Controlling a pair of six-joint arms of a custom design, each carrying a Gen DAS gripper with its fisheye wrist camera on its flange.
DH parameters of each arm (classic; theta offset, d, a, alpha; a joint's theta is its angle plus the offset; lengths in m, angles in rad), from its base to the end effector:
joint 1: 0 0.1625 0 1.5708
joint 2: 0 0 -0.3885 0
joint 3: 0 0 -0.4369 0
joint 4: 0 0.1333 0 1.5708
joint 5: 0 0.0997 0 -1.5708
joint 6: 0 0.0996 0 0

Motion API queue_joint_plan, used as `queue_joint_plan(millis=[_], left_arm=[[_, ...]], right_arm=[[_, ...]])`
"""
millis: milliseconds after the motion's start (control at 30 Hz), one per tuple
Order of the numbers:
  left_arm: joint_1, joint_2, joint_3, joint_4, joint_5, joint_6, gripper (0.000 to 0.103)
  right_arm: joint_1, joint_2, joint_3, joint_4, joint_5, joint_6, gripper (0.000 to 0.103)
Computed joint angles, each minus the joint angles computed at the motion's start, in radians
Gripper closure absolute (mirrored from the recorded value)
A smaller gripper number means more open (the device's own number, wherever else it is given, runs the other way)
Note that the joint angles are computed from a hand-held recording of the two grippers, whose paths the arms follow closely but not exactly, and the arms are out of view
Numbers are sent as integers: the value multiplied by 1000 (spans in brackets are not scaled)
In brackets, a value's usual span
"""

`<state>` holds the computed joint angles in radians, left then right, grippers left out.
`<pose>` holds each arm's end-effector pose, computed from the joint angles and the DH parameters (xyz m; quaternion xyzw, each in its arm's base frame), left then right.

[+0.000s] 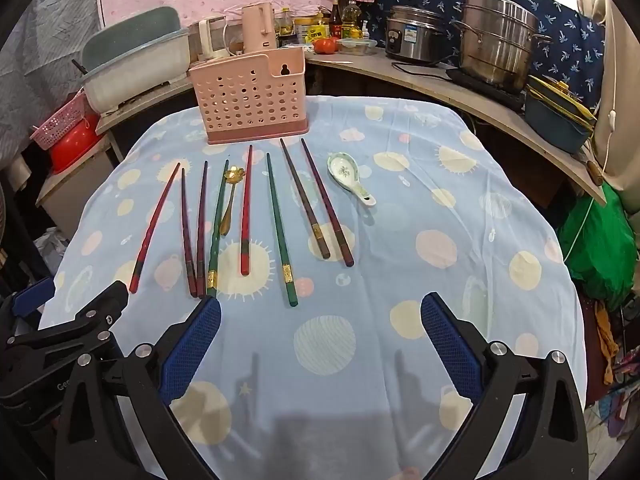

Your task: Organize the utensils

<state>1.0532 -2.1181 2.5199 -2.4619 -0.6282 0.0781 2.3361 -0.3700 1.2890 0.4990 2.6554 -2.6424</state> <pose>0.0298 -0.3800 0.3186 0.1485 0.8587 -0.3066 0.3829 0.4038 -0.3551 -0.1055 0.0743 -0.8517 0.3568 0.3765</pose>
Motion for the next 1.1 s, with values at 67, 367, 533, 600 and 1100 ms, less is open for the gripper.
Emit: queue_joint_plan(millis=[67, 367, 533, 600, 1100], left_arm=[[7, -17, 5, -16, -15, 7, 7], [12, -19, 5, -12, -11, 15, 7], [13, -20, 2, -19, -4, 32, 7], [9, -15, 8, -18, -3, 16, 7], [18, -27, 26, -67, -19, 43, 7]], right_arm=[[-1, 2, -4, 14, -5, 12, 7], [-3, 3, 6, -1, -11, 9, 7], [0, 3, 6, -6, -9, 2, 7], [0, 3, 7, -7, -9, 1, 7], [0, 5, 5, -3, -9, 4, 7]])
